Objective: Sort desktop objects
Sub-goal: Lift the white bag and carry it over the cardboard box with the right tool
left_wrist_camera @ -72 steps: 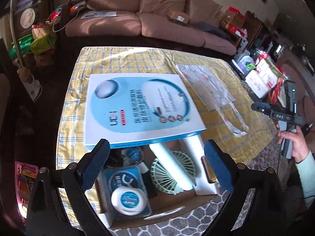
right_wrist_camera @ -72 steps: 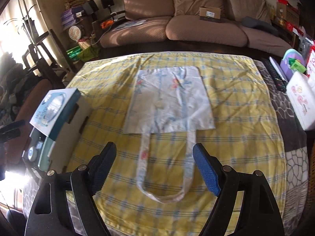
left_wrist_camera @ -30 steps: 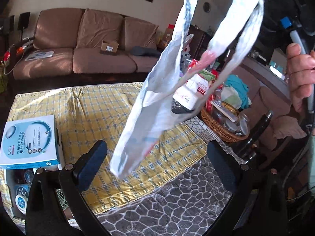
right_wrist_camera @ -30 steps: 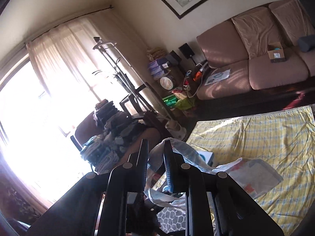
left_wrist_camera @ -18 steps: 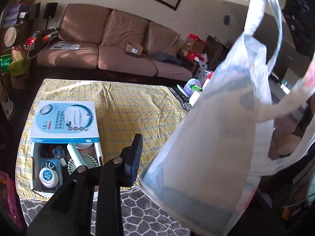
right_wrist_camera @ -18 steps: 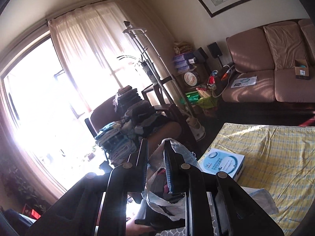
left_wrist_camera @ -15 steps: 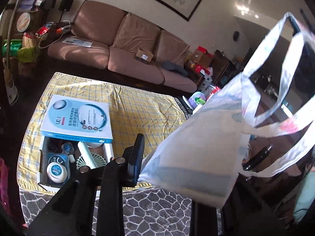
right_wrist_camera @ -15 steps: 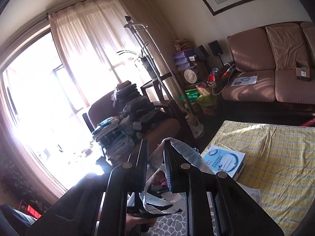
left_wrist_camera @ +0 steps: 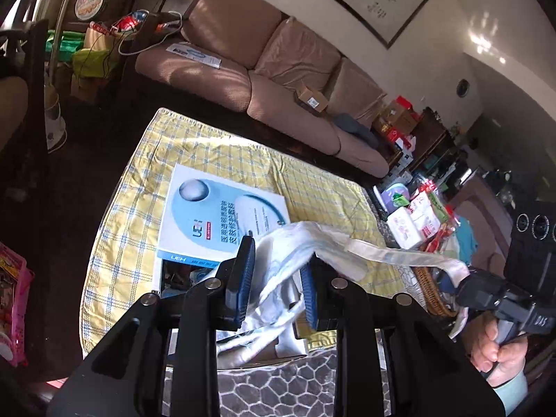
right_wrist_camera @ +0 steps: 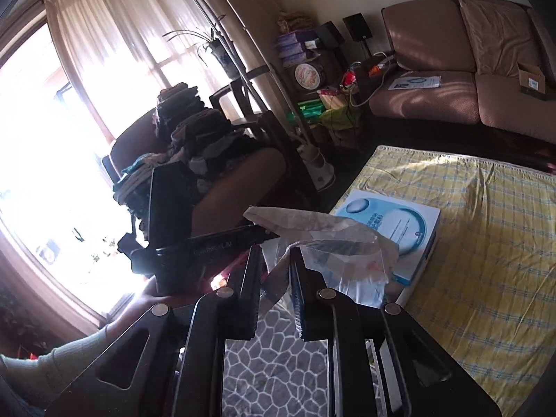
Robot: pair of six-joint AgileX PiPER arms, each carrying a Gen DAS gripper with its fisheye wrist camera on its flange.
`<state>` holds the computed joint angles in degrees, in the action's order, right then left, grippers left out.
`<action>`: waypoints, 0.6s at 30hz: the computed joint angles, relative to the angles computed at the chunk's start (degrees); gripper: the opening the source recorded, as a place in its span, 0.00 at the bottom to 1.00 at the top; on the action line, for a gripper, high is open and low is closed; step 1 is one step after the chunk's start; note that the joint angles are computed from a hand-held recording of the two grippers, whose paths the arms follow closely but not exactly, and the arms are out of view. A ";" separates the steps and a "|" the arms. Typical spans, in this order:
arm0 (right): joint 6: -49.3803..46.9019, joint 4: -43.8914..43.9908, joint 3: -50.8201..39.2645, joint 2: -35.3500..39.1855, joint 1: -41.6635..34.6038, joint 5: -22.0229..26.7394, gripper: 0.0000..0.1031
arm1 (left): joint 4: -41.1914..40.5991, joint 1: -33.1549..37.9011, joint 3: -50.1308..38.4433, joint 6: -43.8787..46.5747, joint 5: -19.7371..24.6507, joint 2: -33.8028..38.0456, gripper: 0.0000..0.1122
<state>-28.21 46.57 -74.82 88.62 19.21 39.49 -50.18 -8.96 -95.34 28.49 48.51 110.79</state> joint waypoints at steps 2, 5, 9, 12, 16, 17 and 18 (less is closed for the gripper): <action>-0.36 -0.81 2.05 4.95 1.16 -3.59 0.16 | 1.94 -0.70 1.16 0.00 -0.93 1.85 0.20; 0.35 -1.41 2.68 13.24 1.79 -7.29 0.16 | 1.29 -0.81 3.77 1.59 -2.51 3.91 0.21; 2.37 -3.41 2.46 20.56 2.67 -9.69 0.16 | 3.07 -1.10 6.56 2.66 -4.15 5.55 0.24; 1.21 -2.13 3.75 20.72 1.84 -10.93 0.19 | 4.12 -1.97 8.87 4.71 -5.53 5.76 0.24; -4.66 5.18 8.74 13.96 -1.09 -9.62 0.42 | 0.55 -1.75 12.11 7.32 -6.49 4.10 0.25; -5.78 6.40 9.78 11.81 -1.94 -8.78 0.45 | 0.41 -1.83 12.64 7.57 -6.63 3.69 0.25; -5.57 6.32 10.70 9.51 -2.34 -9.13 0.47 | 1.51 -2.18 12.61 7.45 -6.54 3.28 0.25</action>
